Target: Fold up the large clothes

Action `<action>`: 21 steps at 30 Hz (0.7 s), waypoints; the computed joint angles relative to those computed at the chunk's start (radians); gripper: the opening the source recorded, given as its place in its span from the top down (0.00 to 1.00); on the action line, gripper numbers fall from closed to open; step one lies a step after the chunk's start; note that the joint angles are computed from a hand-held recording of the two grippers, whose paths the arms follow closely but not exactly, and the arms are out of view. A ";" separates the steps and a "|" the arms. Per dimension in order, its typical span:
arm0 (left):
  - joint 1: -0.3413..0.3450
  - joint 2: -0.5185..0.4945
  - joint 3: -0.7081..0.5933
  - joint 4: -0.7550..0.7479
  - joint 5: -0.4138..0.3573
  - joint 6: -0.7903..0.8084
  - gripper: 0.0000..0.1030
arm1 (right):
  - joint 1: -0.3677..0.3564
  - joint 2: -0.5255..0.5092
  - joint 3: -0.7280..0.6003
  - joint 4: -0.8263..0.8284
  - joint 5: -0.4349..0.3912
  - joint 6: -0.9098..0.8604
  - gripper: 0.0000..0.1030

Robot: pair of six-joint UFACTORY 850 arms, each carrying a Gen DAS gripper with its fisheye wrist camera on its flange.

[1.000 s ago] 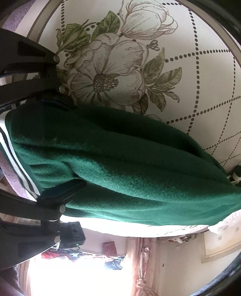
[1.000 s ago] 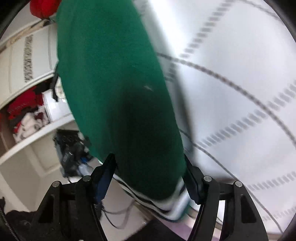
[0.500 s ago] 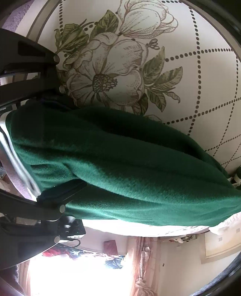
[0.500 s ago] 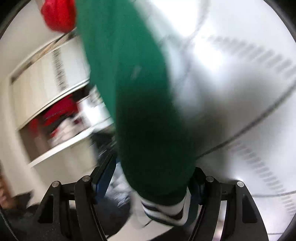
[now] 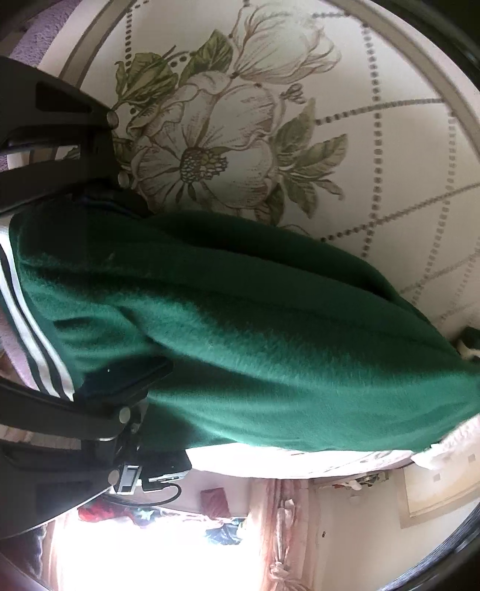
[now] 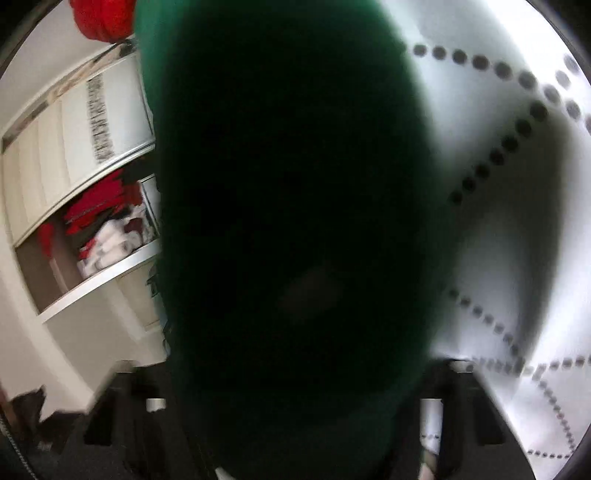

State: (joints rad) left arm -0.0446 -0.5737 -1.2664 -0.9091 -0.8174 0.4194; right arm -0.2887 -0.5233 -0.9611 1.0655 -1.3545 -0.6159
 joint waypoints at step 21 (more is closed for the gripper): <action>-0.032 0.137 -0.226 0.064 -0.473 -0.524 0.88 | -0.129 0.519 0.101 -0.005 -0.391 0.971 0.80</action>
